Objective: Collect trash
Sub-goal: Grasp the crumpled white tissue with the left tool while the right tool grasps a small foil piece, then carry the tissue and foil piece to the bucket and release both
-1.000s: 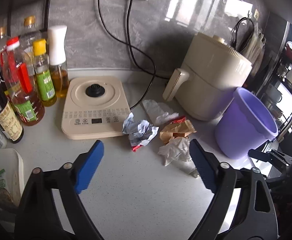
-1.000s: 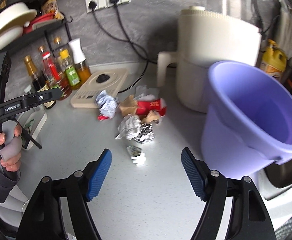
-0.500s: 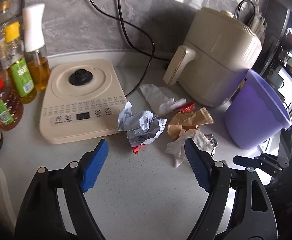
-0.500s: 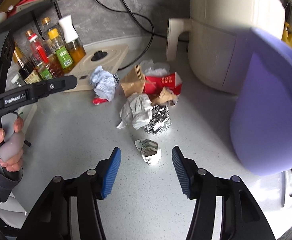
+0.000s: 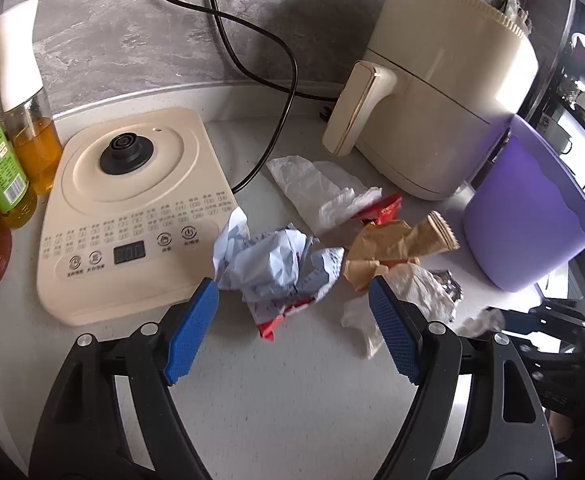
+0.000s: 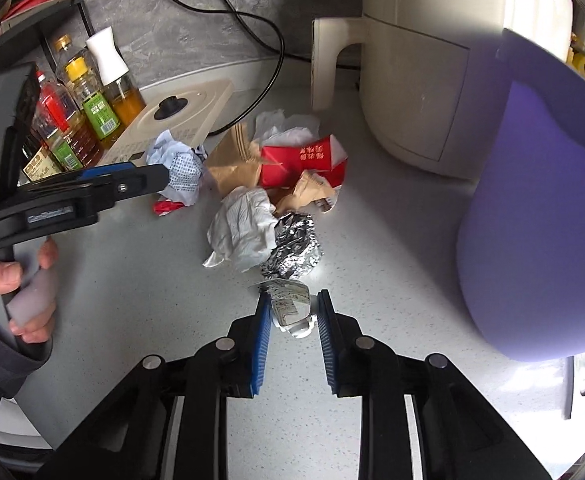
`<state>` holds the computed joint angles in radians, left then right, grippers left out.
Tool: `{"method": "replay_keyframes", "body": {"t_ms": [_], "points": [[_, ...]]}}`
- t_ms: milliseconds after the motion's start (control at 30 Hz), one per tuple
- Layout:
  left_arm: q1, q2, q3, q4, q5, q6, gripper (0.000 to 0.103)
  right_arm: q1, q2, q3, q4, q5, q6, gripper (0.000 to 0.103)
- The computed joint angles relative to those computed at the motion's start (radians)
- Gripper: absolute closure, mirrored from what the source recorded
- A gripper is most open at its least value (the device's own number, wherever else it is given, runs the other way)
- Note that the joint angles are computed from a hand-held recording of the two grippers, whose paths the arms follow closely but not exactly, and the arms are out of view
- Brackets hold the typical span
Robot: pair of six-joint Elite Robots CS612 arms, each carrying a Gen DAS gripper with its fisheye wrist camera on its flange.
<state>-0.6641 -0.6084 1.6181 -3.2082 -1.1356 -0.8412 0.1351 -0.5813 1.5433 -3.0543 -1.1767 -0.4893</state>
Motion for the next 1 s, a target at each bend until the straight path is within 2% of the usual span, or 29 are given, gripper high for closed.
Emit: {"method": "replay_keyframes", "body": {"t_ms": [67,167,200,267,300,333,567,767,900,1000], "points": [[0.003,0.007,-0.024,0.05,0.006,0.009,0.026,-0.003,-0.004,0.008,-0.004,0.0,-0.003,0.08],[0.009,0.018,-0.044,0.071,-0.014,0.006,0.026,-0.01,-0.013,0.022,-0.012,0.006,-0.004,0.079],[0.01,0.022,-0.049,0.075,-0.016,0.003,0.032,-0.012,-0.015,0.027,-0.02,0.004,-0.001,0.079],[0.012,0.026,-0.059,0.097,-0.019,-0.013,0.047,-0.019,-0.021,0.039,-0.041,0.002,0.012,0.079],[0.012,0.026,-0.06,0.098,-0.021,-0.019,0.058,-0.021,-0.023,0.043,-0.05,0.003,0.017,0.079],[0.012,0.025,-0.057,0.094,-0.018,-0.021,0.064,-0.024,-0.026,0.05,-0.062,0.005,0.023,0.079],[-0.013,-0.022,0.006,0.036,0.048,-0.026,0.066,-0.039,-0.059,0.103,-0.153,0.057,0.052,0.079],[-0.036,-0.071,0.056,-0.093,0.103,0.0,0.066,-0.056,-0.102,0.149,-0.284,0.134,0.077,0.079],[-0.056,-0.099,0.058,-0.163,0.133,0.076,0.066,-0.076,-0.13,0.169,-0.372,0.172,0.117,0.079],[-0.065,-0.106,0.045,-0.195,0.141,0.14,0.066,-0.093,-0.144,0.175,-0.433,0.174,0.149,0.079]]}}
